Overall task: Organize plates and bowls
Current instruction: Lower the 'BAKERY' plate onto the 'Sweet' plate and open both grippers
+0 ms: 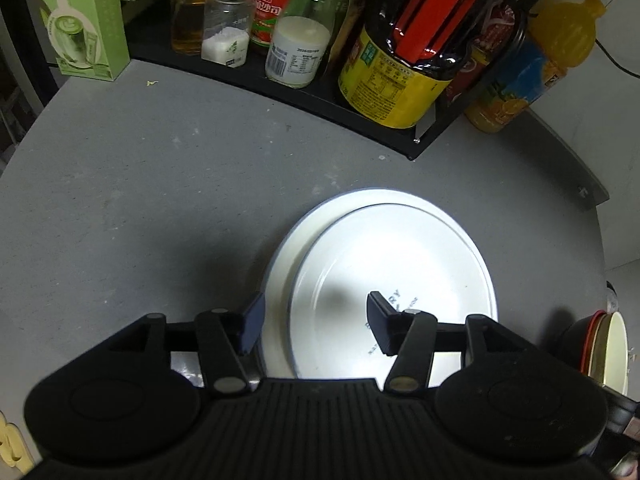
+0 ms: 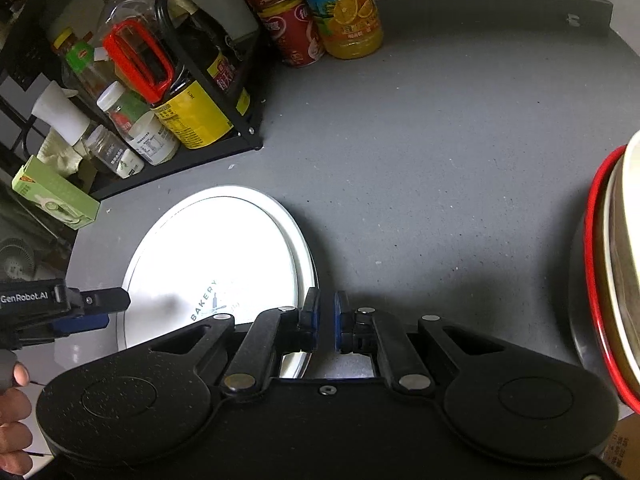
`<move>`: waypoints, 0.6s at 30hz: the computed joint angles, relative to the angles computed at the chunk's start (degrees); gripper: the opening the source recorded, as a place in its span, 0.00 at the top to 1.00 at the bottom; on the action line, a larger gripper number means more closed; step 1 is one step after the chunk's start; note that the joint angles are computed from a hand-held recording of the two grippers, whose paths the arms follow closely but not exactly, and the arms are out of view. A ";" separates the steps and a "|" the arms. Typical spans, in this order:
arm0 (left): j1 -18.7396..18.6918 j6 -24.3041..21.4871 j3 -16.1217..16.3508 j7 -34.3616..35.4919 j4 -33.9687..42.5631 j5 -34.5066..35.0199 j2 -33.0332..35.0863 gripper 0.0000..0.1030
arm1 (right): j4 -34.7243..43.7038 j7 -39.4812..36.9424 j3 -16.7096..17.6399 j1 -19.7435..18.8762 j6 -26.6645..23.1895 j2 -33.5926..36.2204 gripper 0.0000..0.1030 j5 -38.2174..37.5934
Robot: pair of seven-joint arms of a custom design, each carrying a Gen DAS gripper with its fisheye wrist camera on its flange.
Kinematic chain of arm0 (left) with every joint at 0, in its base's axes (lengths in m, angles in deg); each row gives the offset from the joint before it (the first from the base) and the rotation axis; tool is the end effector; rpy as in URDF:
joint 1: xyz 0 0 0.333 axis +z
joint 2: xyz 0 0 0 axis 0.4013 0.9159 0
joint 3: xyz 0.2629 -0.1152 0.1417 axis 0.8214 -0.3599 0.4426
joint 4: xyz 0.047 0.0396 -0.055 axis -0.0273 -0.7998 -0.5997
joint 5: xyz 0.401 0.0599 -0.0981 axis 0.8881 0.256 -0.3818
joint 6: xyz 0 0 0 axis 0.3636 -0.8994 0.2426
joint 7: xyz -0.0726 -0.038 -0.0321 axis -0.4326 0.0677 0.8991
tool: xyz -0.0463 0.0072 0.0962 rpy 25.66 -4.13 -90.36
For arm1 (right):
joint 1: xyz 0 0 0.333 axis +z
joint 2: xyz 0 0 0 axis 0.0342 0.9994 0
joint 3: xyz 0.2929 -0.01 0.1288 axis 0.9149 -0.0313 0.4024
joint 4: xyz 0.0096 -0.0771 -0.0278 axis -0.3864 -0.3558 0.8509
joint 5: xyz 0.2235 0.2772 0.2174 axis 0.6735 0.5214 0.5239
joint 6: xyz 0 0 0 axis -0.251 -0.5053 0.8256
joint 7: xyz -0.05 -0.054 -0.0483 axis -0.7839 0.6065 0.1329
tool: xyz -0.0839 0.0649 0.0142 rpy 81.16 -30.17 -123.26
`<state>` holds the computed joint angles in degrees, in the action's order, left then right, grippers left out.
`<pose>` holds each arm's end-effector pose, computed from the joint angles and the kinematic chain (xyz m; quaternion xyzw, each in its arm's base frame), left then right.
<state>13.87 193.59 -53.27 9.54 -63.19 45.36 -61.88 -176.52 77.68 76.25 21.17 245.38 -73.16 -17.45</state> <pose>0.5517 -0.2084 0.4026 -0.7017 0.6843 -0.1959 0.0293 0.4649 0.2445 0.3870 -0.5588 0.7882 -0.0590 0.2509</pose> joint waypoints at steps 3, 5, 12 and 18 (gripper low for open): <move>0.01 0.32 0.19 -2.06 -0.61 1.97 -0.06 0.47 | -0.21 -0.22 0.00 0.21 0.02 -0.33 0.93 0.66; 0.10 0.42 0.29 -2.77 -0.96 2.58 0.02 0.47 | -0.28 -0.82 -0.20 0.47 0.15 -0.31 0.92 1.66; 0.35 0.06 0.44 -3.90 -1.17 4.30 0.75 0.47 | -0.05 -3.22 -0.75 1.05 0.98 0.37 0.73 5.23; 0.67 0.25 0.65 -5.52 -2.00 5.51 1.41 0.47 | 0.61 -7.68 -1.23 2.12 0.32 1.45 0.68 9.81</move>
